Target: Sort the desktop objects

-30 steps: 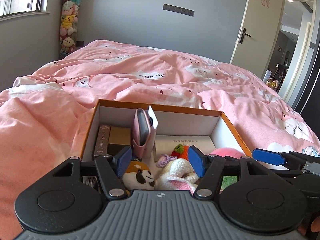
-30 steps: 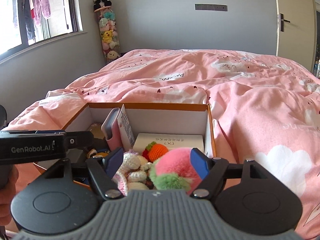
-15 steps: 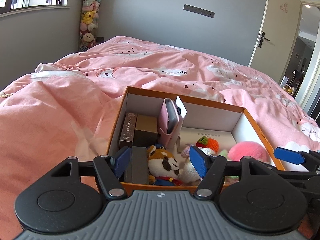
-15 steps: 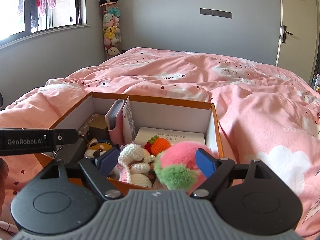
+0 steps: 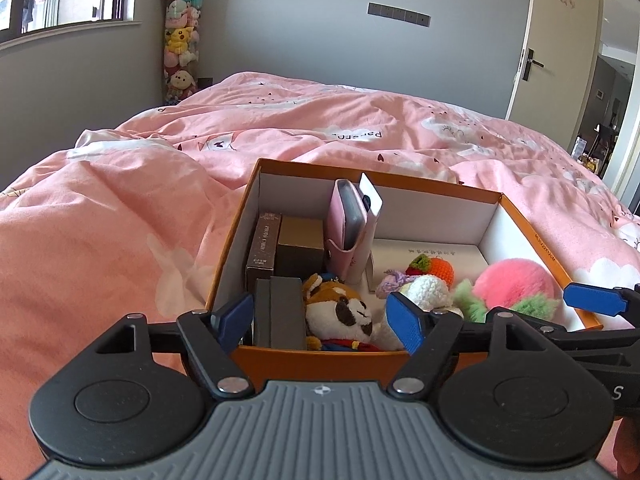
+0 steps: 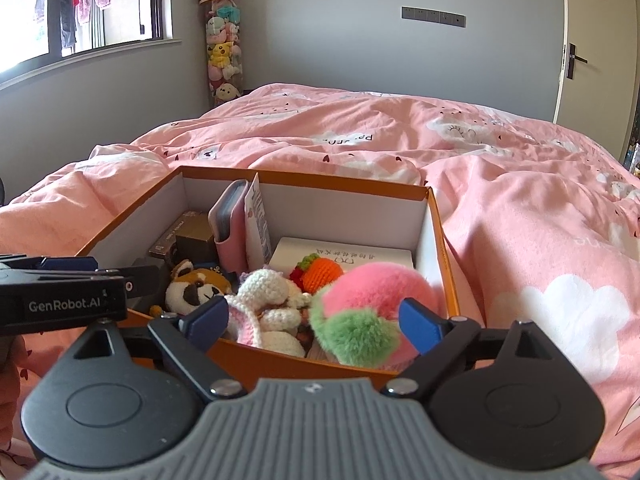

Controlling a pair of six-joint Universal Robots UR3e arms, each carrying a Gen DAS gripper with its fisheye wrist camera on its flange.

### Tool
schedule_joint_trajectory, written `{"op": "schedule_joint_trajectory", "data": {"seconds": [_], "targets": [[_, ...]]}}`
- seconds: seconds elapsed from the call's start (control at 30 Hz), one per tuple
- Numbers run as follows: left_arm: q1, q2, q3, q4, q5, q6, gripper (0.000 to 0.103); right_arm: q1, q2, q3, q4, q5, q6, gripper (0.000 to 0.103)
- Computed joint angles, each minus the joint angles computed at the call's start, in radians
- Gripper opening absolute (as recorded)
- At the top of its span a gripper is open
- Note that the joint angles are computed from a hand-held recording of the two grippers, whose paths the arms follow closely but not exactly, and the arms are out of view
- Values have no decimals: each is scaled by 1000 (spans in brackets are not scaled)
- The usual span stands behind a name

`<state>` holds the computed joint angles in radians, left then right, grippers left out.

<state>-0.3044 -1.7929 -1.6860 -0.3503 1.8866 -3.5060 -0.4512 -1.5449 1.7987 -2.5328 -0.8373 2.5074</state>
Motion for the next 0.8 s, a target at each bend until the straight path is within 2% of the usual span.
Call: {"op": "schedule_joint_trajectory", "data": {"seconds": [0.3, 0.4, 0.6, 0.8], "targets": [[-43, -55, 25, 17, 74, 53, 88, -8, 21, 12, -7, 14, 30, 97], [-41, -62, 31, 9, 69, 48, 88, -14, 36, 9, 9, 25, 61, 99], [-34, -67, 35, -11, 61, 44, 89, -5, 44, 35, -47, 7, 75, 100], [-44, -81, 44, -11, 86, 37, 90, -5, 48, 42, -66, 6, 80, 101]]}}
